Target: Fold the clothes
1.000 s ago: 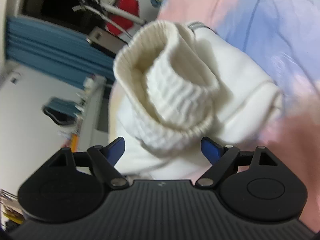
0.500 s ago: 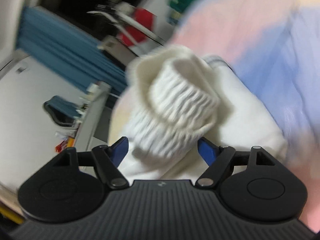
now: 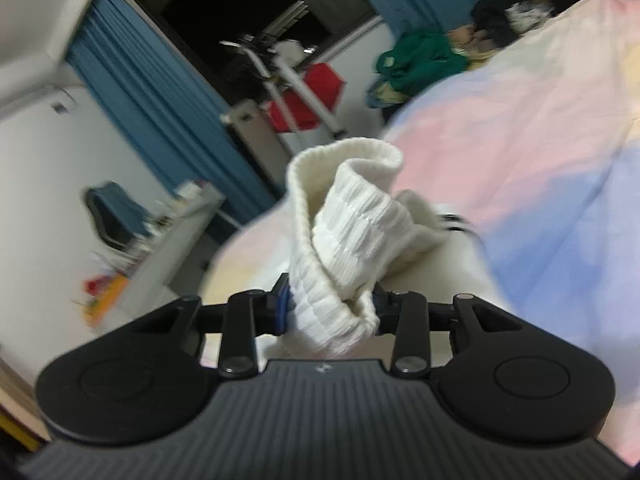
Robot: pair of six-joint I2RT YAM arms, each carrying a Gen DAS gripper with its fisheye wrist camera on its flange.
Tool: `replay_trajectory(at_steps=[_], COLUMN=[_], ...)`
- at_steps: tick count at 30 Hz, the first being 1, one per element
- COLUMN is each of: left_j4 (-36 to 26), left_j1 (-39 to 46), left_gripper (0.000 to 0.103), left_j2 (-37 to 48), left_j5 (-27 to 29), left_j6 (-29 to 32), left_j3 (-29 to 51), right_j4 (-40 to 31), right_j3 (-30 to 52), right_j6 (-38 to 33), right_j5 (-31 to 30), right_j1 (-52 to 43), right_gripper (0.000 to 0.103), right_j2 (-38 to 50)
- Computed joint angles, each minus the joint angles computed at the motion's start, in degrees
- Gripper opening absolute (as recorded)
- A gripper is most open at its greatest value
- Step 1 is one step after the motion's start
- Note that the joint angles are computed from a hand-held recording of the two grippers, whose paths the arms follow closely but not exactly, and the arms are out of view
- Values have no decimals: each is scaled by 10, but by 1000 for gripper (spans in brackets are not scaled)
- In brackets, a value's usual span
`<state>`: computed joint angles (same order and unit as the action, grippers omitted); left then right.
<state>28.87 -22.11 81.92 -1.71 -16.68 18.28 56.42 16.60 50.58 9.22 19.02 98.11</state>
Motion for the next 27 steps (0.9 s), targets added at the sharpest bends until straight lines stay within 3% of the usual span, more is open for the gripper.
replay_trajectory(at_steps=[3,5,10,15,16,19,22,24,27], left_j4=[-42,-50,-61,-74,-74,-74,-75,-87,-121], left_j1=[41,55,60,62,64,66,59,55,49], left_gripper=[79,79,79,78,78,78,78,78,77], left_j2=[30,37,22,16,17,19,17,11,-15], left_j5=[55,76,86,89,91,91,81,75,70], left_j6=[-34,-44,-55,-59,-57,-52,-47,-42,-32], left_j3=[25,32,29,32,32,33,33,36,43], right_j4=[10,58,-18,-145,-152,-118,-27,23,40], right_j3=[-4,-19,-32,-10,-7,-3,1,7,13], right_j6=[43,66,13,-32,-35,-23,12,29,31], right_j5=[-43,-78,-15,76,74,16,-73,-121,-148], right_j1=[-40,-59,-16,32,28,-14,-72,-97,-97], right_gripper=[39,42,57,84,84,93,103,103,99], right_j2=[65,87,16,-31,-27,18,100,147,159])
